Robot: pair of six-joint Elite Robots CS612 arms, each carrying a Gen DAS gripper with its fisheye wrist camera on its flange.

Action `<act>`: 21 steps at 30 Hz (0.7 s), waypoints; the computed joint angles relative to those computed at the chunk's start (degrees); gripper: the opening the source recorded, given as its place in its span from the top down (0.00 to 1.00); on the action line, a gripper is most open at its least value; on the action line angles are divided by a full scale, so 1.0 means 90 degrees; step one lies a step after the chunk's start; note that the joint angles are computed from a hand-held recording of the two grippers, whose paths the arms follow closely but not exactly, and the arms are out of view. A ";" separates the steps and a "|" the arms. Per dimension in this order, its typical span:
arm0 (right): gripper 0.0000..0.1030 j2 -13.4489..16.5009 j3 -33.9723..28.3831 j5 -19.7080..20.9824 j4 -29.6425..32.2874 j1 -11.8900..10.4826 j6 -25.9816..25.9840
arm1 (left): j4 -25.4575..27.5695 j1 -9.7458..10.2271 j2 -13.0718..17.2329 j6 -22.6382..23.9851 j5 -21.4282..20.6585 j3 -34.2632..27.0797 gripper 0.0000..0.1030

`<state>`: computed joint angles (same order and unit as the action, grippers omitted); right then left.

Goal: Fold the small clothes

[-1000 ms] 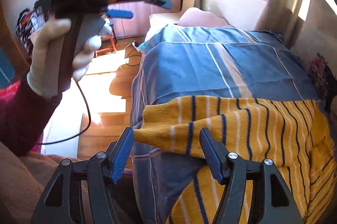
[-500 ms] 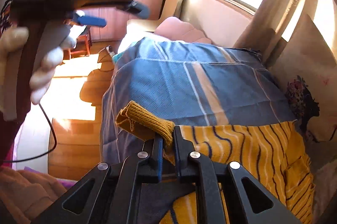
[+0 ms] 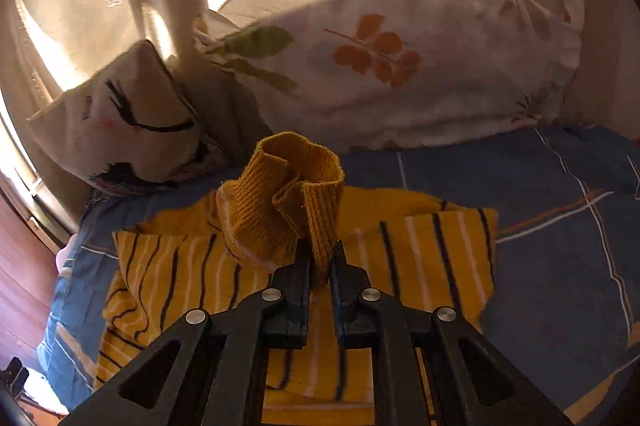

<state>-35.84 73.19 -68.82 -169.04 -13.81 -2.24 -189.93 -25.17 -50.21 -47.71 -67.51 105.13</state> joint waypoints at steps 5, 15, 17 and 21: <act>0.66 -0.0030 0.0361 0.0195 0.0063 -0.0296 0.0364 | 0.0471 -0.0080 0.0261 0.0270 -0.0723 -0.0421 0.02; 0.31 -0.0643 0.1859 0.1772 -0.0039 -0.0880 -0.0121 | 0.0872 -0.0041 0.0748 0.0185 -0.2059 -0.0939 0.02; 0.31 -0.0640 0.1957 0.2374 0.0368 -0.0981 -0.0253 | 0.0608 0.0011 0.0816 0.0174 -0.2464 -0.0970 0.02; 0.30 -0.0639 0.2220 0.3654 0.1191 -0.1155 -0.0625 | -0.0213 0.0132 0.1000 -0.0032 -0.3618 -0.0984 0.02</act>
<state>-41.59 93.17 -35.94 -158.32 -24.20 -7.86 -191.85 -23.98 -41.20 -48.00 -100.08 96.27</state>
